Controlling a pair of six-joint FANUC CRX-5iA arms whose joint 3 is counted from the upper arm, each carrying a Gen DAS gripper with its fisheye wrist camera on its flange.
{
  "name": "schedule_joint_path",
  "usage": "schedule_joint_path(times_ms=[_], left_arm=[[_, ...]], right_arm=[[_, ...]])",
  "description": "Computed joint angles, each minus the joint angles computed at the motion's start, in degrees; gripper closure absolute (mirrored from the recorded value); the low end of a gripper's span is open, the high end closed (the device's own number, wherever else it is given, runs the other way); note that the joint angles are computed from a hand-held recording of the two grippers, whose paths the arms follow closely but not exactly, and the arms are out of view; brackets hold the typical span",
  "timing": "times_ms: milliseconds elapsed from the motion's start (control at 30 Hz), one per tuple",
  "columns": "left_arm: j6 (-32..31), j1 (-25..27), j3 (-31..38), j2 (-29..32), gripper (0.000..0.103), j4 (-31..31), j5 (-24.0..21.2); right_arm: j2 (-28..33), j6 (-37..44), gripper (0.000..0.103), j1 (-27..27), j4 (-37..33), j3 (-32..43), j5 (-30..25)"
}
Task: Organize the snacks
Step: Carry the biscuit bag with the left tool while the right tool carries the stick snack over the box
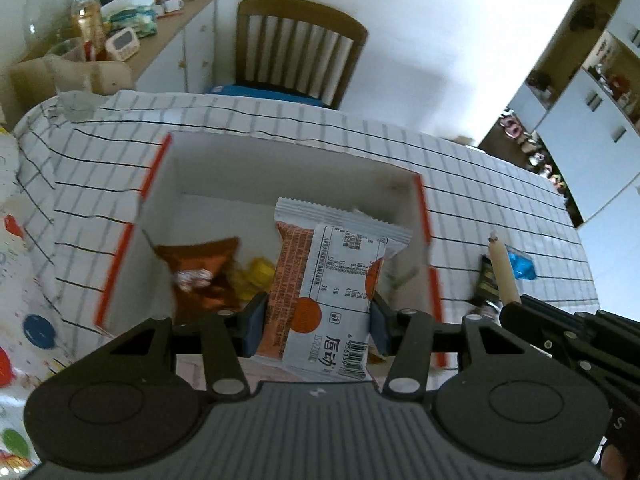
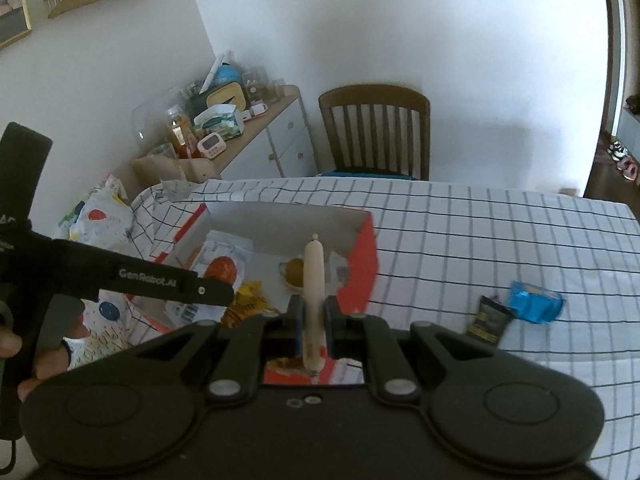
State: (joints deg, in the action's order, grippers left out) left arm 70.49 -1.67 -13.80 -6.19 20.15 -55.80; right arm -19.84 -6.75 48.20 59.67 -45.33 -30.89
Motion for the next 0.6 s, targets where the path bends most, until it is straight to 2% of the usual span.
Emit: schedule_joint_path(times_ms=[233,600], left_arm=[[-1.0,3.4,2.4,3.9,0.052,-1.3,0.3],[2.0,3.3,7.0,10.8,0.052,-6.3,2.0]], right_arm=[[8.6,-0.6,0.094,-1.5,0.3,5.4,1.6],[19.9,7.6,0.094,-2.6,-7.1,14.3,-0.1]])
